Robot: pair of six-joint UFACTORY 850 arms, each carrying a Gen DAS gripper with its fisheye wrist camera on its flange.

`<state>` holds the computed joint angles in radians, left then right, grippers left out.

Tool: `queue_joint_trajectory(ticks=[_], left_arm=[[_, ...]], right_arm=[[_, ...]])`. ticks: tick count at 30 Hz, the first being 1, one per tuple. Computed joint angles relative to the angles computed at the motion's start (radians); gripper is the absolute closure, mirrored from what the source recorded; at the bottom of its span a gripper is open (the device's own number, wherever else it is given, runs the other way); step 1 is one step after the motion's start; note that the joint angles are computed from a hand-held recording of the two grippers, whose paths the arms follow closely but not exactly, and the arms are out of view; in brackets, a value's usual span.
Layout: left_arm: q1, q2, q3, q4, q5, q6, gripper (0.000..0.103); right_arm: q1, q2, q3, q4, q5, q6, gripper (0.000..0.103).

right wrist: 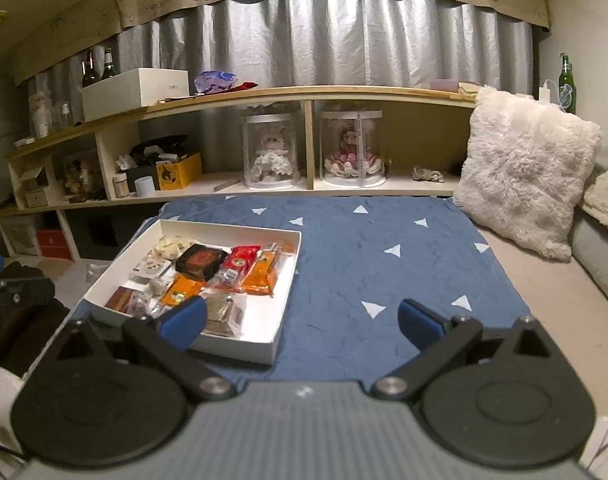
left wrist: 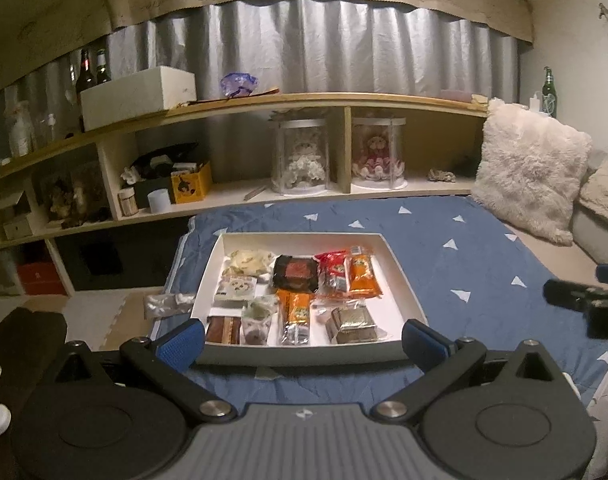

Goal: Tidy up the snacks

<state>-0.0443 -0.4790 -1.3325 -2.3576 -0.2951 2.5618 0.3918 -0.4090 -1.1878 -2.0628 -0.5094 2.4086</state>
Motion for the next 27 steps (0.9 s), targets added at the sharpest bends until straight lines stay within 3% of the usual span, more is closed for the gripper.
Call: queue_joint_trajectory(ticks=[27], left_arm=[[0.002,-0.010,0.005,-0.075,0.006,0.072,0.000]], right_arm=[[-0.002,0.001,0.011,-0.023,-0.004,-0.018,0.001]])
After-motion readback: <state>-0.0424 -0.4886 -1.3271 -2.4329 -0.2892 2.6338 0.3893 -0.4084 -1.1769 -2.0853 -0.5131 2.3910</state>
